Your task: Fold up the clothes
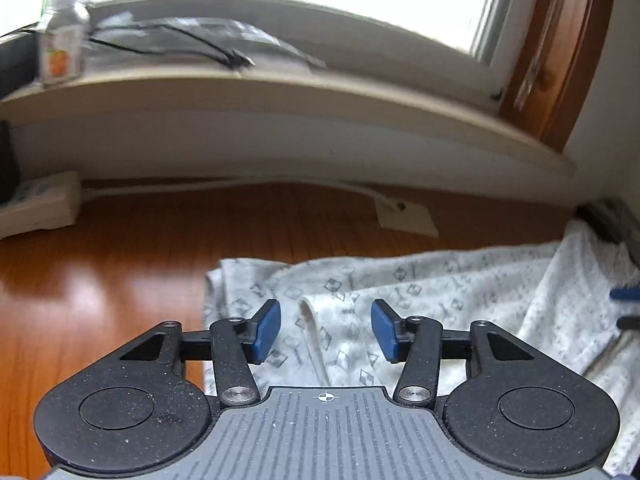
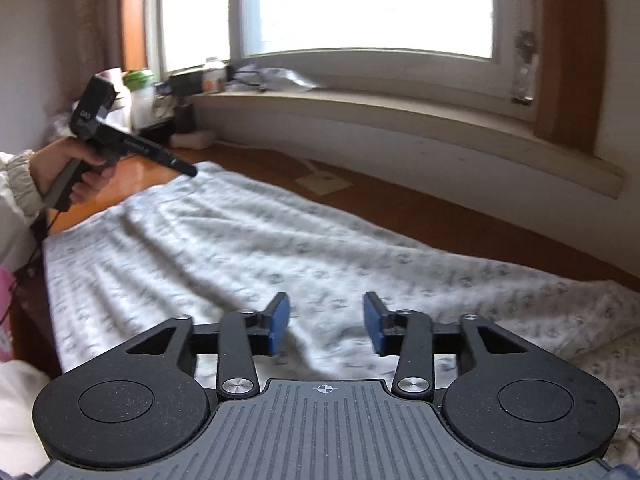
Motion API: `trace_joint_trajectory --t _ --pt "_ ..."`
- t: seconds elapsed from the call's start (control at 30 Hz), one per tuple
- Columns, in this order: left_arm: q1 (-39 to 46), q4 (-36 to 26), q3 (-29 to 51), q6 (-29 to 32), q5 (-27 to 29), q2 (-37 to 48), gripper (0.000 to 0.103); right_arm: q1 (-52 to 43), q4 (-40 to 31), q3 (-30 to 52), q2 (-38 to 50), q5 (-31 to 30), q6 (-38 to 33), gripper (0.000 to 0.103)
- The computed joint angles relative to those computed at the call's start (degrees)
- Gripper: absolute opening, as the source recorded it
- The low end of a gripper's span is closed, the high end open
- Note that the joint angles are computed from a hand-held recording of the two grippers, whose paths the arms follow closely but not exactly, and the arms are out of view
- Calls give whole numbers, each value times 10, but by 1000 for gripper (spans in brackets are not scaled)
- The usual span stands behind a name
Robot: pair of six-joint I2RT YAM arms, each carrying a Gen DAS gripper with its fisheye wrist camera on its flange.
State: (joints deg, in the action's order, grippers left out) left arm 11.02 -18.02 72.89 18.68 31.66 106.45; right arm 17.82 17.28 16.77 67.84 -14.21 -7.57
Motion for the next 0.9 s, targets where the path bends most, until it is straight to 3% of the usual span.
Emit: trace_joint_trajectory --t 0.07,0.1,0.17,0.3,0.37,0.43,0.53,0.6,0.73,0.9 --pt "-9 3 5 8 -12 10 42 -14 19 -6 16 8 0 50" --pt "-10 11 -3 13 -12 7 26 -19 28 -7 29 9 2 50" --pt "-12 28 -17 23 -10 1 8 -34 47 -7 57 9 4 50" --pt "17 79 -56 -31 38 -45 6 -92 79 -17 94 -70 13 51" --pt "20 73 -51 -39 35 -47 9 -111 87 -20 99 -98 21 51" --pt "1 58 -43 -11 -21 -39 17 -109 87 -24 94 -94 20 52" --pt "-18 94 -64 -12 -82 -44 41 -83 77 -34 63 -61 13 52" --pt "-22 111 -73 -26 -71 -52 59 -67 52 -32 35 -56 11 52" --pt "-60 108 -73 -13 -71 -64 60 6 -2 -12 1 -3 -2 51" --pt "-101 75 -66 28 -70 -55 50 85 -27 11 11 46 -8 51"
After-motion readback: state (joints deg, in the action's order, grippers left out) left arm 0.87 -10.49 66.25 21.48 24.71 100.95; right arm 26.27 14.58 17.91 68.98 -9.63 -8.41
